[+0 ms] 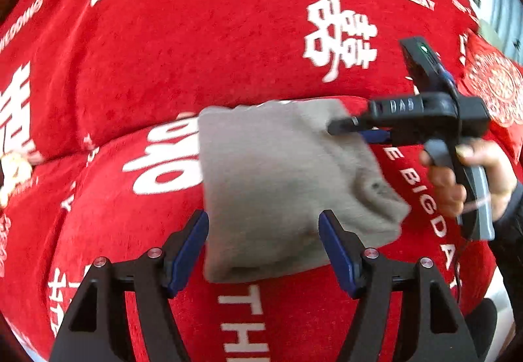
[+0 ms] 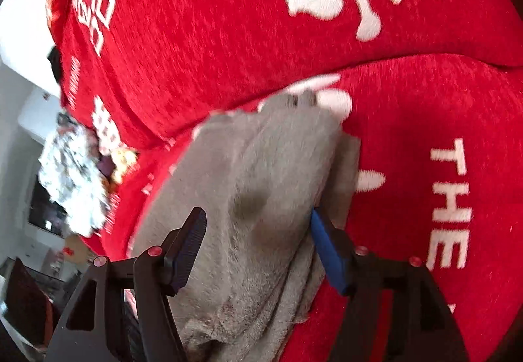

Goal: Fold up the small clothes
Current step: 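Lower the folded sweater onto the bedspread and open both tools, then move both open tools to the edge of the folded sweater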

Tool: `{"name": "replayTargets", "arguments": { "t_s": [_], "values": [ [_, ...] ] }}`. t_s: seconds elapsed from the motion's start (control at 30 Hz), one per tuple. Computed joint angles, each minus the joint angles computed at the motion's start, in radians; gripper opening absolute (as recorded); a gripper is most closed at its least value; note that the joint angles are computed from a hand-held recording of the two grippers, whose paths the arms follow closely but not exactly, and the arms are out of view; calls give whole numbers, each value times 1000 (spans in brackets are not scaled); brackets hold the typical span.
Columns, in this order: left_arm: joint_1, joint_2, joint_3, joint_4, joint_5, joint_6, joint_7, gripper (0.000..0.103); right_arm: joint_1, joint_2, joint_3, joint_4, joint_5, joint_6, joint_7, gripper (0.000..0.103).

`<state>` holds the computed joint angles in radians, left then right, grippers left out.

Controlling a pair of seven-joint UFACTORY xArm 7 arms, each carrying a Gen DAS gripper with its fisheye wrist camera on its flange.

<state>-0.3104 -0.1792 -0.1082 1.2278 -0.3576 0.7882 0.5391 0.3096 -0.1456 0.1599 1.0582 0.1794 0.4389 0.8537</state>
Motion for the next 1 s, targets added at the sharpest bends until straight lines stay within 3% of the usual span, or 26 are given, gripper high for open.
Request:
{"name": "replayTargets", "arguments": {
  "t_s": [0.03, 0.1, 0.2, 0.27, 0.37, 0.47, 0.57, 0.6, 0.63, 0.7, 0.87, 0.9, 0.97, 1.0],
  "values": [
    [5, 10, 2, 3, 6, 2, -7, 71, -5, 16, 8, 22, -34, 30, 14, 8],
    [16, 30, 0, 9, 38, 14, -30, 71, -6, 41, 14, 61, -71, 84, 27, 8],
    [29, 47, 9, 12, 32, 35, -37, 71, -21, -9, 16, 25, -140, 35, 77, 8],
    [34, 49, 11, 9, 21, 49, -28, 71, -29, -46, 1, -25, -114, -1, 94, 8],
    [38, 37, 8, -13, 30, 30, -11, 71, -16, -39, -12, -26, -67, 30, 33, 9],
    [42, 14, 14, -45, 32, 15, 21, 71, -23, -48, 6, -29, -71, 50, 77, 14],
    [52, -9, 16, -85, 67, -21, 26, 71, -47, -105, 55, -41, -190, 81, 175, 20],
    [54, -9, 19, -89, 71, -23, 24, 71, -50, -127, 70, -46, -218, 97, 202, 29],
    [55, -6, 23, -87, 68, -18, 24, 71, -50, -145, 86, -52, -242, 104, 227, 46],
    [57, 9, 28, -77, 55, -10, 18, 71, -43, -160, 120, -53, -280, 103, 276, 64],
    [55, 32, 14, -81, 64, -54, 9, 71, -18, -182, 195, -51, -370, 130, 363, 64],
    [57, 38, 13, -77, 70, -65, -1, 71, -15, -175, 206, -44, -387, 144, 381, 61],
    [62, 60, 16, -52, 61, -66, -36, 71, -5, -138, 216, -15, -423, 171, 394, 17],
    [66, 74, 24, -33, 38, -48, -46, 71, 14, -116, 205, -2, -412, 172, 375, 7]
  ]
}}
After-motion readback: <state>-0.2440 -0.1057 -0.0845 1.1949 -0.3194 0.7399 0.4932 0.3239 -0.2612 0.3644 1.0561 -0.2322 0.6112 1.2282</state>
